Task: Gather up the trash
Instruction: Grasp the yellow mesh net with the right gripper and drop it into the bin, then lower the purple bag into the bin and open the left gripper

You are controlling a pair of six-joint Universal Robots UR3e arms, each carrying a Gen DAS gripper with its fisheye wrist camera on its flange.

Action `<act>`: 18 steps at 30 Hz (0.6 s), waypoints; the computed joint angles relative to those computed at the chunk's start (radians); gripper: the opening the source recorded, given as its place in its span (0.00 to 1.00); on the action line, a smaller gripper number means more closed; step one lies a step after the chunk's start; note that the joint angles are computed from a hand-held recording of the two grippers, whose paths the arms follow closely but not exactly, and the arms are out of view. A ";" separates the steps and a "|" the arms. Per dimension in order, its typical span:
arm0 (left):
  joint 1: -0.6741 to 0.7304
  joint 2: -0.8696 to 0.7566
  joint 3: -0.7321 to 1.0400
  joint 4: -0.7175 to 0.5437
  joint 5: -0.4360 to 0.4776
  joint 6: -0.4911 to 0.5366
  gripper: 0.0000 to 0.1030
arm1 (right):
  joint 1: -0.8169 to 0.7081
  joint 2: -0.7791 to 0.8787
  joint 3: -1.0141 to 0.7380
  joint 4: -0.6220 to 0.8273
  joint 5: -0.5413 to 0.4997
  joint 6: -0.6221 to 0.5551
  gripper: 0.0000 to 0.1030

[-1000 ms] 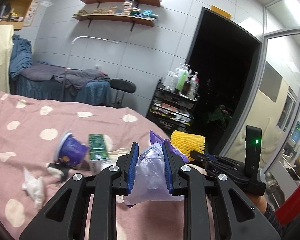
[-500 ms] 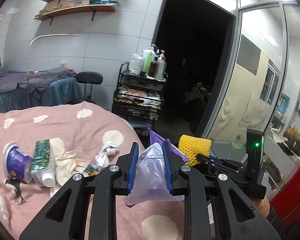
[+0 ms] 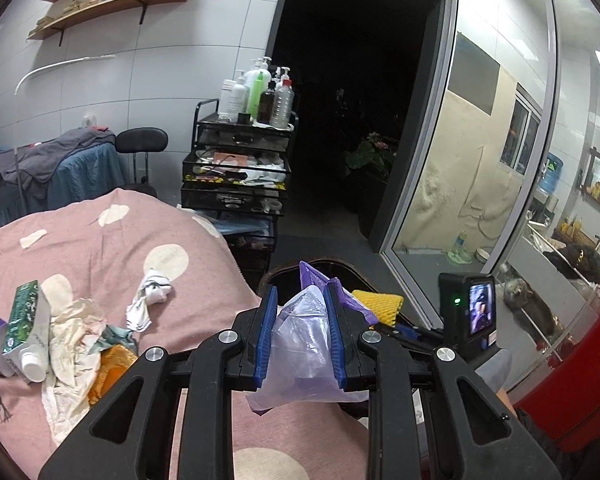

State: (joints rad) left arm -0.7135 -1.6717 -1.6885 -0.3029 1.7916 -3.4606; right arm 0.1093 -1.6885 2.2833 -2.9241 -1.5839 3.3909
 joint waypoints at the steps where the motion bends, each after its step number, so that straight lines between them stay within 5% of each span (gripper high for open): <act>1: -0.003 -0.009 0.008 -0.004 -0.002 0.001 0.24 | -0.010 0.009 0.013 -0.003 0.010 -0.003 0.17; 4: -0.006 -0.038 0.036 -0.017 -0.011 0.006 0.24 | -0.015 0.022 0.038 -0.021 0.005 0.010 0.55; 5: -0.009 -0.047 0.044 -0.019 -0.011 0.007 0.24 | -0.024 0.015 0.062 -0.045 0.014 0.022 0.60; 18: -0.029 -0.184 0.211 -0.090 -0.060 0.026 0.24 | -0.087 -0.149 0.169 -0.055 -0.003 0.086 0.72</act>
State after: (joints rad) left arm -0.7429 -1.8555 -1.4770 -0.3933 1.7314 -3.4346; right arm 0.0221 -1.8377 2.4526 -2.9791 -1.5867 3.4770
